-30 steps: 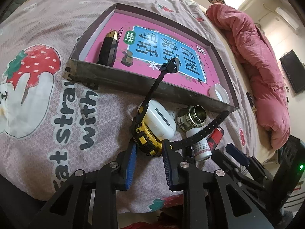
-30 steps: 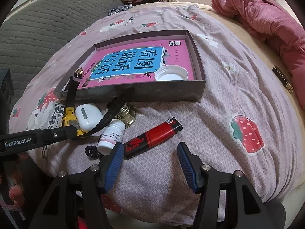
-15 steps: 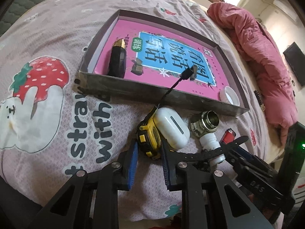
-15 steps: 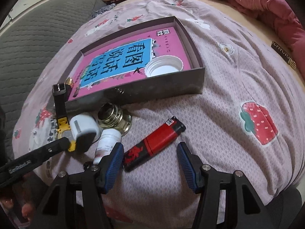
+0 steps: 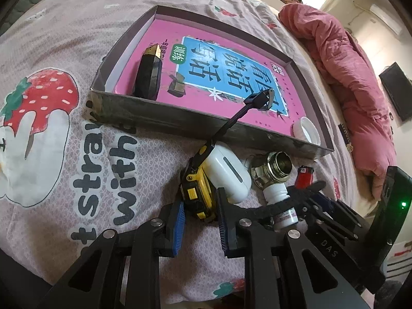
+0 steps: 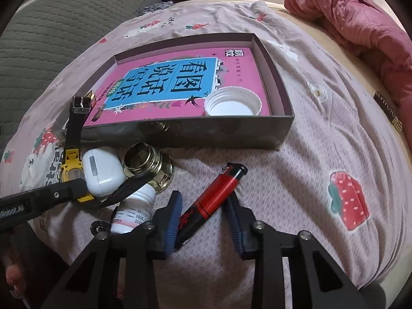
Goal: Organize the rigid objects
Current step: 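Grasp the red lighter with the right tool while the left grasps the yellow tape measure, then lift the red lighter with the right tool while the left holds the yellow tape measure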
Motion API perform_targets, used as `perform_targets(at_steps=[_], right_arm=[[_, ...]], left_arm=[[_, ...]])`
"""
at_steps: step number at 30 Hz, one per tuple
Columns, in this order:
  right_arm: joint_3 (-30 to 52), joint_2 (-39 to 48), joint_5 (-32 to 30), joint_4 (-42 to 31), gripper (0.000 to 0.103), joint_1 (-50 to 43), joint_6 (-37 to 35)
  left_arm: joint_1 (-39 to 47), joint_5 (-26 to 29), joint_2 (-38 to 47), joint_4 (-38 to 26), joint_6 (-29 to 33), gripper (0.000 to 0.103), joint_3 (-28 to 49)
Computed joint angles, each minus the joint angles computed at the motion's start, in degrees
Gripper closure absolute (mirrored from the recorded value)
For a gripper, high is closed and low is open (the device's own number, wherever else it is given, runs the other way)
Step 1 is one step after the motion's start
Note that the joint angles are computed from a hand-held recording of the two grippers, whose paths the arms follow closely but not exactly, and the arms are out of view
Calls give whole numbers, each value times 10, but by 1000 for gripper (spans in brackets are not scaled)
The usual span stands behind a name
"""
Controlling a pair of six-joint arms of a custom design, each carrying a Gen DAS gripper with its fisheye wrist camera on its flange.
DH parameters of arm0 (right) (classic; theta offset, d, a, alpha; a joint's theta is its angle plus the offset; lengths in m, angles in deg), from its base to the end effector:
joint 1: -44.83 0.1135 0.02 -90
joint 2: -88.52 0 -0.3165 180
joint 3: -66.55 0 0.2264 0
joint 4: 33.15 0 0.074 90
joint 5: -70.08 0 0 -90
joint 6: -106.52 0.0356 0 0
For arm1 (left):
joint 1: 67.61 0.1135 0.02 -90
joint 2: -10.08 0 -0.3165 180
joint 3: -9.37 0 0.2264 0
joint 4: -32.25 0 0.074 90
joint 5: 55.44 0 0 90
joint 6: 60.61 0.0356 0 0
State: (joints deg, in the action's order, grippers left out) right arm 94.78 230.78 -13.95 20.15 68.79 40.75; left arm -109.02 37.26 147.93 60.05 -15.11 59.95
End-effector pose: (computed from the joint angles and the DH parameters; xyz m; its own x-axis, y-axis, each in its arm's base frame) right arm 0.2131 0.0907 0.0050 -0.8736 0.0584 -0.4831 0.0012 0.9930 0.1179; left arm 0.2397 -0.2136 0.0054 -0.9364 -0.1076 -0.3339 0.0313 0.9224 -0.3850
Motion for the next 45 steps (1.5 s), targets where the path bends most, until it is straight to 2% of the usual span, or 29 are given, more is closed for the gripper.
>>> perform_targets(at_steps=[5, 7, 22, 28, 33, 39, 45], right_arm=[[-21, 15, -26, 45, 85, -38, -20], [-21, 15, -29, 47, 87, -43, -22], [0, 33, -57, 53, 87, -59, -22], [-13, 68, -124, 120, 87, -101, -17], [-15, 73, -86, 134, 88, -75, -27], [-19, 74, -39, 141, 92, -45, -51], [-27, 79, -22, 155, 92, -38, -65]], left_arm=[[3, -6, 4, -1, -4, 81, 4], [5, -7, 6, -1, -5, 81, 6], [5, -12, 22, 9, -6, 82, 16], [0, -26, 25, 1, -5, 82, 26], [-8, -41, 23, -15, 10, 82, 33], [-8, -42, 26, 4, 20, 81, 23], [-11, -44, 22, 19, 25, 84, 7]])
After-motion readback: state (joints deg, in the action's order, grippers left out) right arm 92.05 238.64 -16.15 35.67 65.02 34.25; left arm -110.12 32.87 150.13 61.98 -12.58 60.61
